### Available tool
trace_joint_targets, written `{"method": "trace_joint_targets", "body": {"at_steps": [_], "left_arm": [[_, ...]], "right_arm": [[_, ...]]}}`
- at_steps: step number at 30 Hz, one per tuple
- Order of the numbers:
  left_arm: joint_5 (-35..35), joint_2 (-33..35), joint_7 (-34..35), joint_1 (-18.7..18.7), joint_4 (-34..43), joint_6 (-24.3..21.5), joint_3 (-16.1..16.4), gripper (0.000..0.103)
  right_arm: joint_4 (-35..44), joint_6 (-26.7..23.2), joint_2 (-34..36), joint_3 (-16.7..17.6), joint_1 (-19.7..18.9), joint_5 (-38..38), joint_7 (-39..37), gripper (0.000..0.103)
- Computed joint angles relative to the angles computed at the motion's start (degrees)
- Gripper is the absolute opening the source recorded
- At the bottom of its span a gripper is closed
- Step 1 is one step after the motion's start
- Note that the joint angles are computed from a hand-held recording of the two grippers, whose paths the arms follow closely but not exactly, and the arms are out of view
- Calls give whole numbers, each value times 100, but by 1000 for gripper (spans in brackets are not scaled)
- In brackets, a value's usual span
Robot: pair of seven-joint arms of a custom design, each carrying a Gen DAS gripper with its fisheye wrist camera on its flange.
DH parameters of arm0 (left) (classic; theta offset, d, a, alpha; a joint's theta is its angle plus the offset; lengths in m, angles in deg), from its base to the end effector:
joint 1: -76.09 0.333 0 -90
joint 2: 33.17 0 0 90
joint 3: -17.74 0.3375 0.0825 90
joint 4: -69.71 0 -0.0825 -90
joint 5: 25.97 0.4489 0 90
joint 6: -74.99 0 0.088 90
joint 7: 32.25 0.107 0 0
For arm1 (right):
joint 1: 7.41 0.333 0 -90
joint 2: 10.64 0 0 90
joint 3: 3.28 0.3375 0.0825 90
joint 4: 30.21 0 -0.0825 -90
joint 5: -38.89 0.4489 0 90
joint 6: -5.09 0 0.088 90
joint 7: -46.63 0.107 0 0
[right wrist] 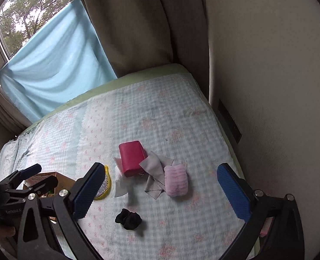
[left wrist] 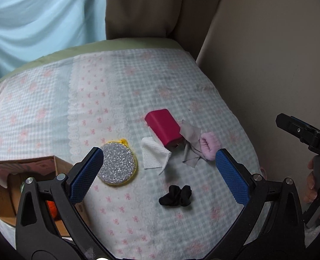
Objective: Organize soft objects
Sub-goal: 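Move both tools back toward the remaining soft items beside the box, then grasp the white mesh cloth with the left tool while the right tool grasps the pink scrunchie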
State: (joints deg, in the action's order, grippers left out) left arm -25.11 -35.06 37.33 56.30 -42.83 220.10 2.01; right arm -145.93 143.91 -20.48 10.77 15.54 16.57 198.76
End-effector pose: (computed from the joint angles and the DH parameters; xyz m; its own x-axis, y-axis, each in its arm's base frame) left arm 0.5310 -0.3815 0.5527 -0.3174 -0.9319 0.1755 -0.8242 0.1796 -0.5371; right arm 0.4841 0.3735 0.5913 -0.1288 -0.9647 -0.2299 -0.7800 0.2417 -0.5773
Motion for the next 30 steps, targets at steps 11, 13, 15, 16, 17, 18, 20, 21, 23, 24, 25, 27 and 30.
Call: {"method": "trace_joint_targets", "body": {"at_steps": [11, 13, 15, 16, 17, 18, 20, 21, 23, 24, 25, 27, 30], "left_arm": [[-47, 1427, 267, 64, 298, 709, -129, 103], [-38, 1639, 300, 94, 371, 849, -167, 103], [-48, 1845, 350, 129, 460, 932, -215, 103], [-54, 1952, 369, 145, 518, 948, -235, 102], [-68, 2035, 388, 163, 560, 966, -261, 101], [-86, 2111, 420, 185, 595, 986, -289, 101], [22, 2231, 376, 150, 671, 1010, -265, 99], [88, 2275, 349, 130, 698, 1024, -250, 99], [146, 2362, 347, 133, 757, 1053, -266, 94], [125, 2404, 384, 159, 786, 1060, -302, 91], [126, 2422, 400, 168, 796, 1053, -320, 85], [228, 2490, 365, 118, 867, 984, -285, 77], [341, 2540, 318, 77, 907, 905, -253, 62]], "right_arm": [[-528, 1044, 765, -304, -5, -9, 230, 98], [-545, 1190, 932, -373, 40, -54, 325, 98], [-558, 1346, 1091, -453, 95, -105, 415, 95], [-561, 1418, 1169, -496, 126, -161, 483, 92], [-576, 1508, 1239, -544, 154, -196, 537, 91], [-589, 1584, 1303, -589, 183, -191, 571, 89], [-630, 1725, 1402, -680, 237, -189, 677, 86], [-655, 1793, 1435, -723, 263, -194, 737, 85], [-697, 1898, 1478, -806, 315, -276, 884, 85], [-712, 1923, 1486, -841, 340, -340, 955, 84], [-729, 1965, 1495, -864, 352, -358, 980, 80], [-756, 2074, 1525, -898, 362, -337, 983, 72], [-740, 2166, 1607, -918, 379, -149, 842, 60]]}}
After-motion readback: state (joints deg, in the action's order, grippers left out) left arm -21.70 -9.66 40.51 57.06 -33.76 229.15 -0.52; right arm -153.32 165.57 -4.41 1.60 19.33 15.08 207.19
